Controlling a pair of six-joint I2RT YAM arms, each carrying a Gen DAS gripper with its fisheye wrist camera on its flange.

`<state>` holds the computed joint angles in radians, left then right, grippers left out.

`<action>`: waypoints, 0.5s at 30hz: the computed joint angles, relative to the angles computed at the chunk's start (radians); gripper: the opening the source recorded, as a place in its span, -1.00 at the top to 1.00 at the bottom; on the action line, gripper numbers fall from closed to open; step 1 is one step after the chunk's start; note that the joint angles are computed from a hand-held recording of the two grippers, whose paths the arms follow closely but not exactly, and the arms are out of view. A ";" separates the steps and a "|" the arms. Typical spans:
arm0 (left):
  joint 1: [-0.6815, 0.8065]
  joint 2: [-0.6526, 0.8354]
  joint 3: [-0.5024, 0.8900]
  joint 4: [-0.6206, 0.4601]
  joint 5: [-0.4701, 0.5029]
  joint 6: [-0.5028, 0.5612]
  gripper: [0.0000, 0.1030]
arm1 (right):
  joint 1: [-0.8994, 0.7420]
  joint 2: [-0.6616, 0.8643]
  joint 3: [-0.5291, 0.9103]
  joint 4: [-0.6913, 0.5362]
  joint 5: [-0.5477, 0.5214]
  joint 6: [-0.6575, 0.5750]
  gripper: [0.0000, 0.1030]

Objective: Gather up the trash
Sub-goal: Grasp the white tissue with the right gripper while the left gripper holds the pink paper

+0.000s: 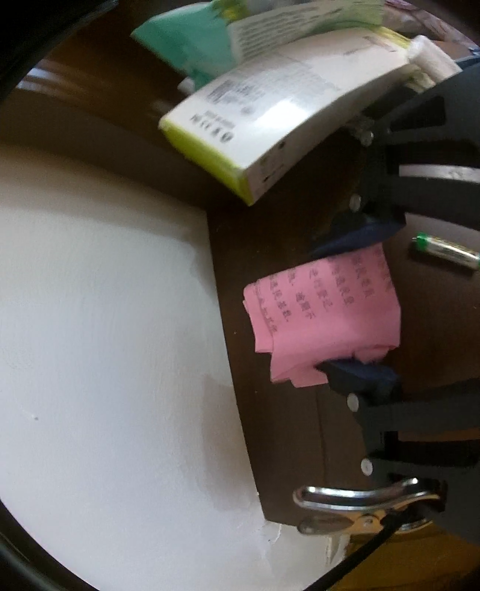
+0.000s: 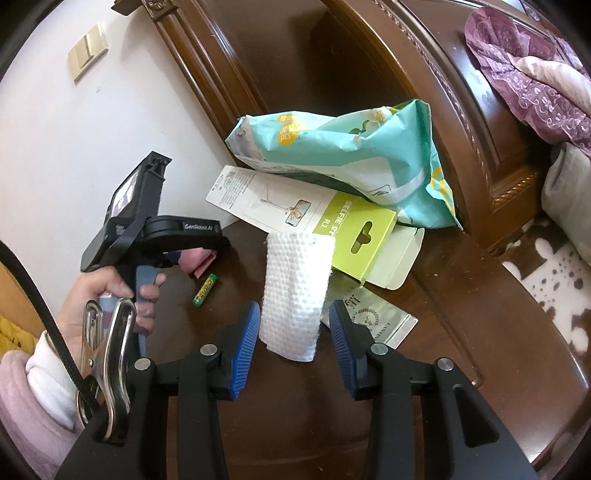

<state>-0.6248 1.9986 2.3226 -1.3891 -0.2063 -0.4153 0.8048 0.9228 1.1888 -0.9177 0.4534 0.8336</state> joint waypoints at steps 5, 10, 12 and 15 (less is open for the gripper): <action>-0.015 -0.118 -0.147 0.060 -0.008 0.054 0.25 | -0.010 0.030 0.017 0.012 -0.011 0.001 0.22; -0.019 -0.178 -0.197 0.062 0.028 0.087 0.38 | -0.010 0.087 0.050 -0.004 0.003 0.011 0.22; -0.014 -0.210 -0.221 0.063 0.062 0.084 0.39 | -0.018 0.103 0.056 -0.005 -0.005 0.010 0.22; -0.008 -0.271 -0.284 0.080 0.070 0.106 0.39 | -0.038 0.119 0.060 -0.007 -0.048 0.009 0.22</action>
<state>-0.6333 1.7272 2.0385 -1.3086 -0.1365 -0.3094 0.7671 1.0420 1.2491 -0.9245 0.4058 0.8426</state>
